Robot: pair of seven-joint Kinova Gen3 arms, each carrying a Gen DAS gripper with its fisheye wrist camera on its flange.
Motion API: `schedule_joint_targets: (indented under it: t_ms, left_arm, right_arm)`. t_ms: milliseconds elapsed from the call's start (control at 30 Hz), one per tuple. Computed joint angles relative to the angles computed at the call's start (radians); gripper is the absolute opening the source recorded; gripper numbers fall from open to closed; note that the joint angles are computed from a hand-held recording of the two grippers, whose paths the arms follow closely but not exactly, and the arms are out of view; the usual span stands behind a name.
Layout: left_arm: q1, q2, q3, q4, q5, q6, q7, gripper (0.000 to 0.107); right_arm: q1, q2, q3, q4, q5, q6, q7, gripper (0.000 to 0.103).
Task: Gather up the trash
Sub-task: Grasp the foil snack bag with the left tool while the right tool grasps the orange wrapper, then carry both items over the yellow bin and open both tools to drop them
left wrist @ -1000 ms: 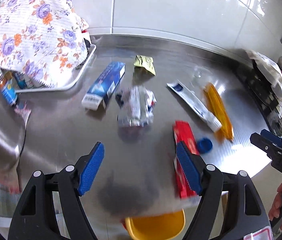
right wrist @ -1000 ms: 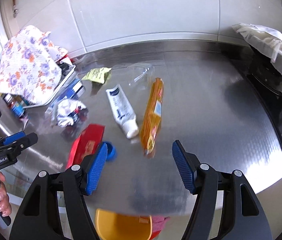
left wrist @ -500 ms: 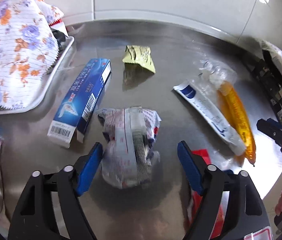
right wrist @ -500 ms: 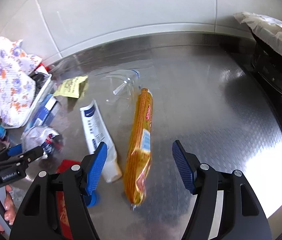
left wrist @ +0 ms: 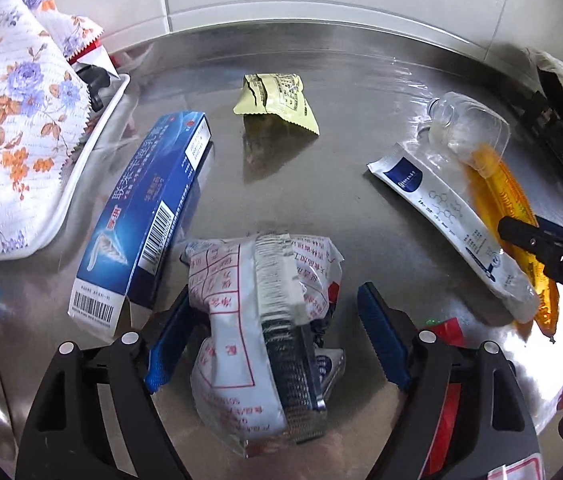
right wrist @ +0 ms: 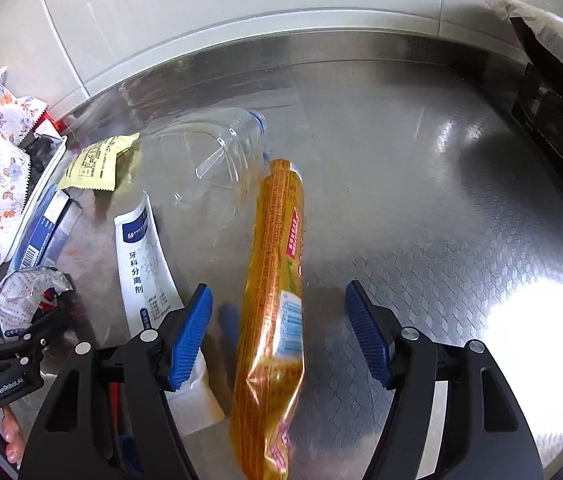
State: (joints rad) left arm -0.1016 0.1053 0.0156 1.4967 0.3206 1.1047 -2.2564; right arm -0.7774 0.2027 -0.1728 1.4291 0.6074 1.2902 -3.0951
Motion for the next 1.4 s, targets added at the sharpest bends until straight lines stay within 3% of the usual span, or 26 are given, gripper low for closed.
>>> schedule_joint_targets:
  t_ms: [100, 167, 267, 800, 1400]
  left_arm:
    - [0.012, -0.010, 0.001, 0.011, -0.020, -0.027, 0.024, 0.072]
    - [0.020, -0.005, -0.006, 0.006, -0.030, -0.034, 0.050, 0.062]
    - [0.005, 0.001, -0.003, -0.003, -0.020, -0.021, 0.047, 0.060]
    - [-0.006, -0.065, -0.020, 0.001, 0.020, 0.017, 0.073, 0.056]
    - [0.031, -0.254, -0.083, 0.105, 0.027, 0.013, 0.066, 0.056]
  right_arm:
    - [-0.003, -0.002, 0.000, 0.003, 0.009, 0.006, 0.000, 0.050]
    - [-0.004, 0.000, -0.001, -0.001, 0.012, 0.021, 0.010, 0.026]
    - [0.003, -0.006, 0.001, 0.005, 0.007, 0.012, 0.005, 0.014]
    - [-0.042, -0.066, -0.049, 0.012, 0.077, 0.070, -0.036, 0.011]
    - [-0.084, -0.153, -0.164, 0.094, 0.114, 0.099, -0.108, 0.011]
